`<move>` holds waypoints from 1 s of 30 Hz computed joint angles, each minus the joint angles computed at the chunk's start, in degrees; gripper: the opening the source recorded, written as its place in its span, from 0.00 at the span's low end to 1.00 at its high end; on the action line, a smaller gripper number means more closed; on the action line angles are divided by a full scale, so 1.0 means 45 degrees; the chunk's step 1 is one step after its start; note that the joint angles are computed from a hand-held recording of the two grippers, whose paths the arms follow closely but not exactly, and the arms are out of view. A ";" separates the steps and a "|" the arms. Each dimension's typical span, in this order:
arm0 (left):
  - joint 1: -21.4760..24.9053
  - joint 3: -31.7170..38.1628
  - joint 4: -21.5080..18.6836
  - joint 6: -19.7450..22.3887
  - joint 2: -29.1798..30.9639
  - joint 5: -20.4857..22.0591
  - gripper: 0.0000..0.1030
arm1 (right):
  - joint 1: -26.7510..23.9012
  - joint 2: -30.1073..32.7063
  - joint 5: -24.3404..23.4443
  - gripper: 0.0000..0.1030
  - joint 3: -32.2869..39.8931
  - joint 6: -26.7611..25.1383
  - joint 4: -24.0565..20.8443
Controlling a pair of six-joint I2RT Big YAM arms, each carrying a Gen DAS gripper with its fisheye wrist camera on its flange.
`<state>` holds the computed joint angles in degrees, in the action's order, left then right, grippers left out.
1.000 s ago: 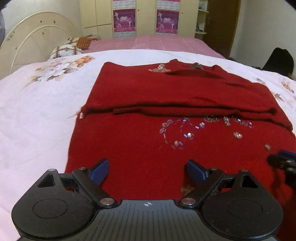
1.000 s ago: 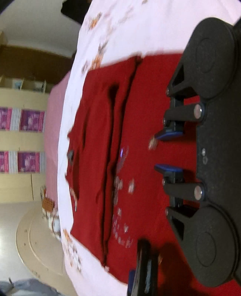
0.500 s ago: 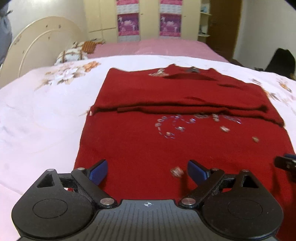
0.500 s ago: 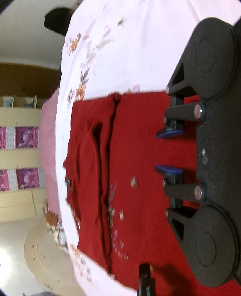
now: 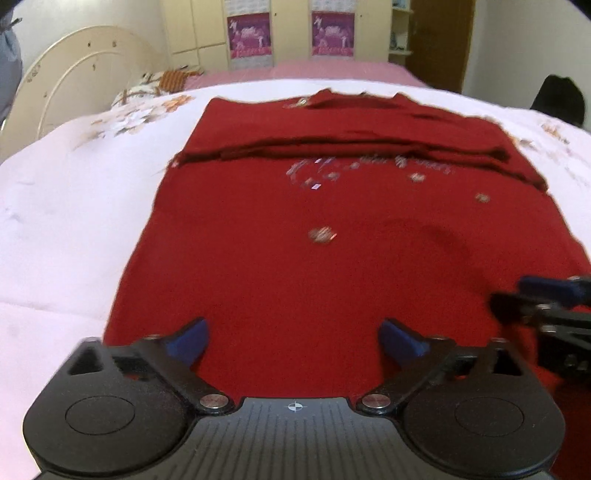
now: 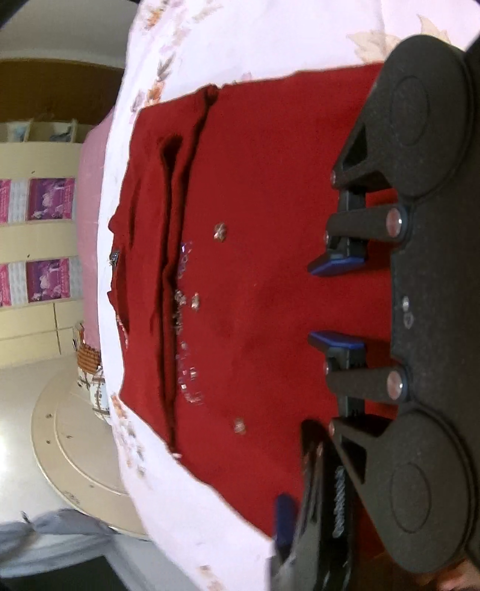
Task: Fold small clothes
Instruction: 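Pull back both tools and hold above the folded sweater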
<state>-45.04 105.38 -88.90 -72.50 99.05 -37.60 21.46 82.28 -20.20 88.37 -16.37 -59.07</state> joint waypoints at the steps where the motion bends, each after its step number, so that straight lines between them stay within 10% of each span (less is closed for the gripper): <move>1: 0.0008 -0.0318 0.0199 -0.0126 -0.0252 0.0122 1.00 | -0.0047 -0.0174 0.0260 0.32 -0.0210 -0.0311 0.0179; 13: -0.0587 -0.2291 0.1513 0.0648 -0.1769 0.0077 1.00 | 0.0067 -0.2098 0.2791 0.38 -0.1889 0.0749 0.0462; 30: -0.1801 -0.2864 0.1787 0.0674 -0.2853 -0.0497 1.00 | 0.1554 -0.3455 0.2956 0.40 -0.2147 0.3071 -0.0017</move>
